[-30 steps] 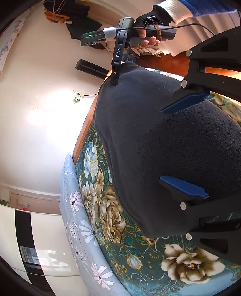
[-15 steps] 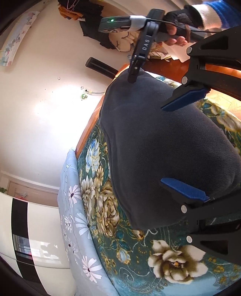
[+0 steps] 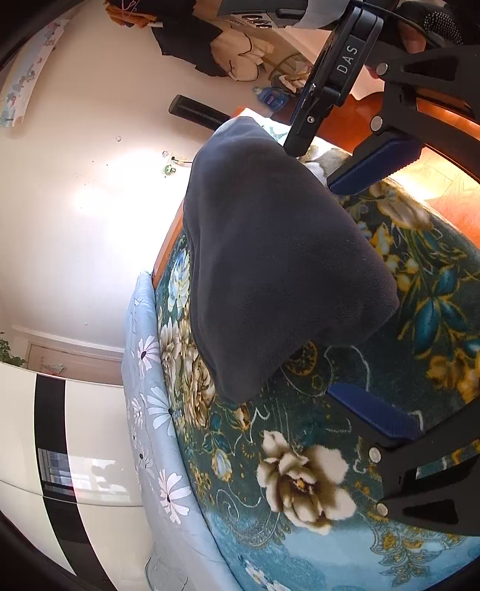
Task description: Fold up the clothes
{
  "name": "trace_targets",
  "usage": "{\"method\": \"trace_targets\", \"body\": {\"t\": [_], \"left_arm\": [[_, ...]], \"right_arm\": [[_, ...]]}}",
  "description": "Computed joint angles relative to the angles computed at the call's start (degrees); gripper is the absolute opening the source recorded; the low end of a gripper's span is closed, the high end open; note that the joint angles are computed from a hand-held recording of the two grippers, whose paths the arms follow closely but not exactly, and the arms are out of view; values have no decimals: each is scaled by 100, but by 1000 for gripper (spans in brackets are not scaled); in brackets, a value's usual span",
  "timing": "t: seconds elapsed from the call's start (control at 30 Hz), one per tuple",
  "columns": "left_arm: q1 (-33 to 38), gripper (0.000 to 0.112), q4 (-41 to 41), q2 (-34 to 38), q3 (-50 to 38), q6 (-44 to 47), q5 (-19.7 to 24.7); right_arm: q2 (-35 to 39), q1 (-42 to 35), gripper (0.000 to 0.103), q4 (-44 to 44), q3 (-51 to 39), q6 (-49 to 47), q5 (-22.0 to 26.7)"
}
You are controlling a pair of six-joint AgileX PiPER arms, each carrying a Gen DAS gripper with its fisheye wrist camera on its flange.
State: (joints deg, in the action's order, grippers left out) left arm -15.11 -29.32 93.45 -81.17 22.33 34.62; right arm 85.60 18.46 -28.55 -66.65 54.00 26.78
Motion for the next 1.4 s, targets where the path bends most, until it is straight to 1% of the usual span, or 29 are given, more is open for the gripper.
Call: {"method": "trace_targets", "body": {"t": [0.13,0.2,0.23,0.3,0.33,0.37,0.47,0.53,0.6,0.7,0.83,0.93,0.97,1.03,1.13,1.23,1.4], "left_arm": [[136,103,-182,-393,337,152,-131],[154,103,-76,-523,361,37,-80],[164,103,-70,-574,350,63,10],[220,103,-274,-660,346,315,180],[198,103,-200,-721,364,249,194],[173,103,-122,-782,378,179,209],[52,103,290,-970,439,-143,142],[-1,103,477,-1075,473,-315,104],[-43,103,704,-1134,445,-585,155],[-42,103,739,-1236,495,-698,176],[-256,103,1476,-1318,491,-1364,173],[-581,103,2514,-1399,492,-2223,162],[-649,103,2709,-1425,495,-2386,163],[-787,103,3098,-1474,499,-2709,177],[-874,103,3332,-1476,410,-2891,316],[-926,103,3425,-1501,304,-2928,461],[-1057,103,3862,-1566,139,-3297,700]], "right_arm": [[-307,390,76,-850,212,1280,501],[-466,622,84,-1063,294,1708,777],[-558,724,91,-1094,353,1842,843],[-776,913,95,-1156,520,2044,764],[-846,1001,98,-1220,562,2160,770],[-890,1104,98,-1318,567,2305,874],[-944,1427,98,-1513,490,2585,1411],[-939,1601,98,-1567,390,2632,1777],[-956,1731,98,-1548,289,2568,1991],[-979,1916,98,-1508,130,2456,2276],[-1032,2096,98,-1407,-5,2328,2475],[-994,2338,98,-1575,-106,2409,2861],[-978,2372,98,-1568,-130,2372,2929],[-1009,2387,98,-1526,-113,2343,2922],[-1026,2458,98,-1510,-171,2324,3095],[-1008,2620,98,-1595,-336,2249,3412],[-934,2849,98,-1702,-674,2072,3781]]}}
